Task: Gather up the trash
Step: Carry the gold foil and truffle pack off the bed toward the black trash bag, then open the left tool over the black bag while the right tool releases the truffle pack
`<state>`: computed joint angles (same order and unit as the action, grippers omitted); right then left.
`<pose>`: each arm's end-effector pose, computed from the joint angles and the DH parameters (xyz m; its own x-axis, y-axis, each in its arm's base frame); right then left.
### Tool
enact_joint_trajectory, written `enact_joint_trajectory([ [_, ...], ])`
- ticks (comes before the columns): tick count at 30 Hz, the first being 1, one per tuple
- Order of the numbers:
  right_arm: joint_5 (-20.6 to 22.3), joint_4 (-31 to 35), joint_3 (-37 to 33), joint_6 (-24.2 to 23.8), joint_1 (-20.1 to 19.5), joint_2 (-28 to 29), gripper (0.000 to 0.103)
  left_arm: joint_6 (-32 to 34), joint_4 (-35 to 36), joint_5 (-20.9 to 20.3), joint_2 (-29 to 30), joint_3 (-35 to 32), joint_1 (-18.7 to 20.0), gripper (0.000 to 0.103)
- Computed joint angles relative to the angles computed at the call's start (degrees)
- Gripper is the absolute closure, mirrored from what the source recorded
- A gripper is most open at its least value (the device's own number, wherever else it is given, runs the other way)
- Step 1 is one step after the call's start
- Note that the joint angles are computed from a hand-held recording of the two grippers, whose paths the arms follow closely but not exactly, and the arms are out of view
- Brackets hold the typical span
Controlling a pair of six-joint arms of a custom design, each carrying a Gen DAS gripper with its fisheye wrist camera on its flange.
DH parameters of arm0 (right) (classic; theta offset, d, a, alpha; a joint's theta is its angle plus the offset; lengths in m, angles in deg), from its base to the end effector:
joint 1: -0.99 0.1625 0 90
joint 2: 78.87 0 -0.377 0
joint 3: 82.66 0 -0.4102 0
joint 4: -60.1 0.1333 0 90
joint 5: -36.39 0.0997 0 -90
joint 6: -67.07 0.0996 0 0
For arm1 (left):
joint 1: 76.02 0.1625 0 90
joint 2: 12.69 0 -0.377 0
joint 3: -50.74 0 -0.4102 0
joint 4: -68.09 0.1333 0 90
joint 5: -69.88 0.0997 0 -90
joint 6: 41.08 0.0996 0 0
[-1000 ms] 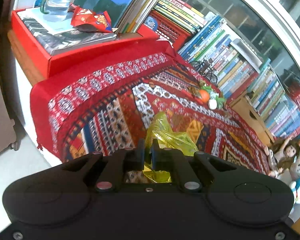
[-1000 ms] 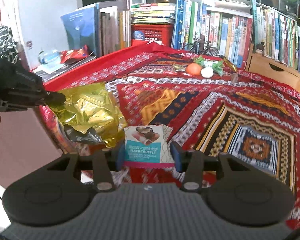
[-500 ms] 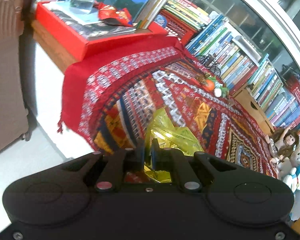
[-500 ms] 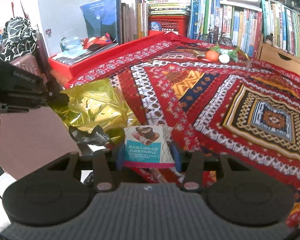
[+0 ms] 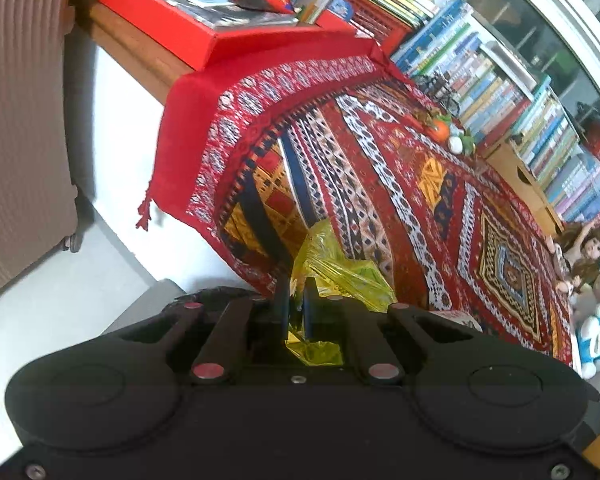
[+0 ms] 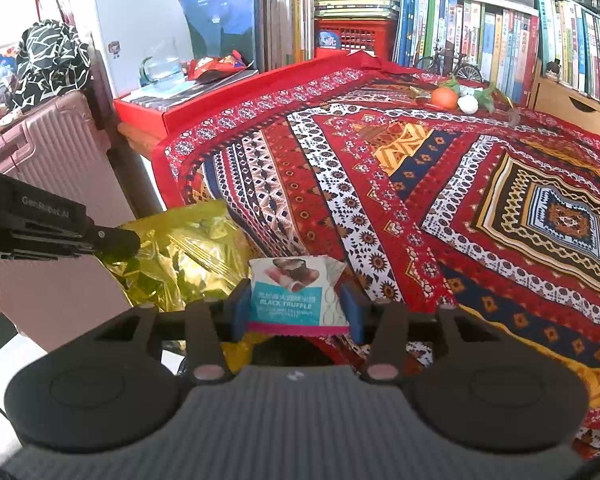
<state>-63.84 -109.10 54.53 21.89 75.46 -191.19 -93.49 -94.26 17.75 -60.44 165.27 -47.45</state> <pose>0.0132 -0.3843 0.3626 -0.7519 -0.1148 0.6492 -0.5351 0.6815 -0.4992 -0.3655 -0.4204 -0.0040 -0.9548 0.0284 -0.2958 0.1926 0.8171 -0.5433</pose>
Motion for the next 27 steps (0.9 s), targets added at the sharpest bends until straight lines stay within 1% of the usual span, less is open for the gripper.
enact_joint_trajectory([
  [5, -1.28, -0.52, -0.22, 1.36, -0.10, 0.46, 0.051, 2.03, 0.99, -1.28, 1.92, -2.40, 0.64, 0.096],
  [8, -1.84, -0.68, -0.47, 1.85, -0.25, 0.84, 0.051, 1.88, 1.24, -2.20, 2.73, -3.55, 1.34, 0.094],
  [10, -2.13, -1.04, -0.55, 2.08, -0.23, 1.12, 0.051, 2.08, 1.13, -2.32, 3.09, -3.83, 1.55, 0.089],
  [13, -2.53, -1.67, -0.62, 2.20, -0.12, 1.68, 0.051, 2.34, 2.03, -2.88, 3.46, -4.46, 1.98, 0.079],
  [15, -3.05, -2.12, -0.81, 2.59, 0.08, 2.34, 0.051, 2.77, 2.23, -3.37, 3.48, -4.73, 2.30, 0.065],
  [20, -3.93, -2.95, -0.94, 3.85, 0.46, 3.29, 0.051, 4.93, 2.78, -2.86, 3.97, -5.78, 2.52, 0.063],
  [25, -5.16, -4.01, -1.19, 3.99, 1.03, 4.53, 0.051, 4.96, 3.74, -3.16, 4.07, -6.27, 2.92, 0.061],
  [26, -5.53, -4.13, -1.30, 4.22, 1.19, 4.74, 0.046, 4.81, 3.88, -3.20, 4.05, -6.26, 2.99, 0.061],
  [27, -5.76, -4.11, -1.43, 4.57, 1.23, 4.94, 0.046, 4.71, 3.89, -3.28, 3.99, -6.22, 3.07, 0.060],
])
